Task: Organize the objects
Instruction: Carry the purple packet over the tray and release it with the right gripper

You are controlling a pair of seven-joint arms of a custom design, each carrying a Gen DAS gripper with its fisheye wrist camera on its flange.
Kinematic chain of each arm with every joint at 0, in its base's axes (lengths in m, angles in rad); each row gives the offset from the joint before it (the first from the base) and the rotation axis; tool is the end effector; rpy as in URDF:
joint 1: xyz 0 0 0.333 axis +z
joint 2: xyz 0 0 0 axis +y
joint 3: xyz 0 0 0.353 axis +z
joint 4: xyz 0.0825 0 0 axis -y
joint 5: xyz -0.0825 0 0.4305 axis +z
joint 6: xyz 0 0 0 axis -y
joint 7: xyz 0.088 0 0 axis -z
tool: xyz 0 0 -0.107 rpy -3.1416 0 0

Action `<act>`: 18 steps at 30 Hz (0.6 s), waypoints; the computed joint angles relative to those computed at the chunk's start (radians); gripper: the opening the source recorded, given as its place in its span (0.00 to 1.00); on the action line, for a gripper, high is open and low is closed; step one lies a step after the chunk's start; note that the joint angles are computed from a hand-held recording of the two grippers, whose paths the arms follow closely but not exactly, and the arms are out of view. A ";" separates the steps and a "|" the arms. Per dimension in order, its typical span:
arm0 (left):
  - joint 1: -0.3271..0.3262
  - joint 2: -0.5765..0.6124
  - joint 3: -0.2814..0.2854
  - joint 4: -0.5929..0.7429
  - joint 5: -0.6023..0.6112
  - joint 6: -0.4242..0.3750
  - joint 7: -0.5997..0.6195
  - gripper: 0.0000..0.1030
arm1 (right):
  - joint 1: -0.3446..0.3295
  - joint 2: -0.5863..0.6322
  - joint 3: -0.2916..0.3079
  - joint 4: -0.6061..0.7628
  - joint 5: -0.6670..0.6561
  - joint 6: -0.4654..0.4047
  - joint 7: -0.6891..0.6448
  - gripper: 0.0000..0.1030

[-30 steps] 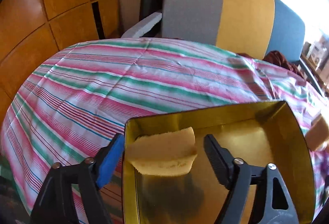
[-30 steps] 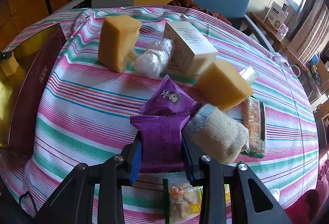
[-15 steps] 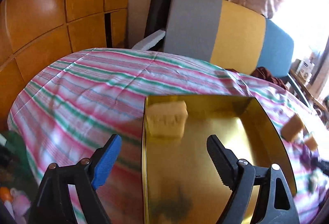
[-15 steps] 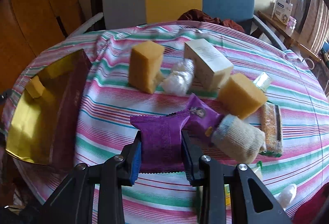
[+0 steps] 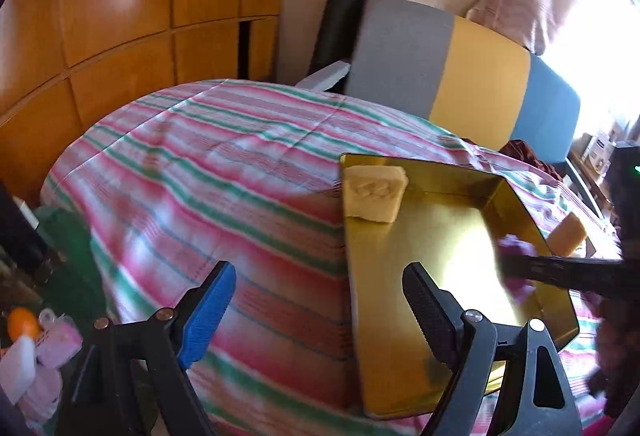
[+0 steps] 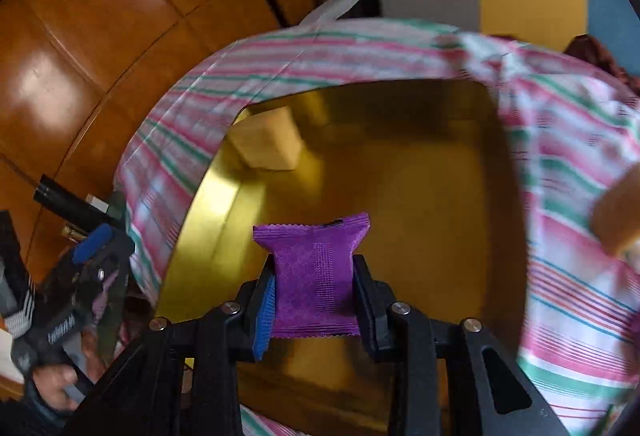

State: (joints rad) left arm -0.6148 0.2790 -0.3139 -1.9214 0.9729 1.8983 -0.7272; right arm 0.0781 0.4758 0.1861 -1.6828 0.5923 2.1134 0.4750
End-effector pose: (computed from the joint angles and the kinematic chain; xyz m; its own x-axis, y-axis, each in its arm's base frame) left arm 0.4414 -0.4726 0.3634 0.7406 -0.6585 0.1341 -0.3870 -0.5811 -0.7159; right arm 0.6989 0.1998 0.3419 0.8314 -0.4186 -0.3655 -0.5480 -0.7268 -0.4140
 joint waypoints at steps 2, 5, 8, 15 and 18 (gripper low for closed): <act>0.000 -0.010 -0.003 -0.020 -0.013 -0.004 -0.022 0.84 | 0.042 0.018 0.003 0.005 -0.032 0.013 0.059 0.33; 0.006 -0.028 -0.007 -0.055 -0.028 0.010 -0.058 0.84 | 0.085 0.070 0.012 0.065 -0.060 -0.012 0.189 0.35; 0.009 -0.037 -0.011 -0.075 -0.036 0.017 -0.082 0.84 | 0.086 0.105 0.030 0.099 -0.045 -0.033 0.254 0.41; 0.012 -0.036 -0.016 -0.083 -0.036 0.018 -0.096 0.84 | 0.051 0.087 0.048 0.073 -0.001 -0.007 0.223 0.44; 0.010 -0.033 -0.017 -0.077 -0.036 0.010 -0.091 0.84 | 0.032 0.052 0.045 0.030 0.015 0.033 0.165 0.44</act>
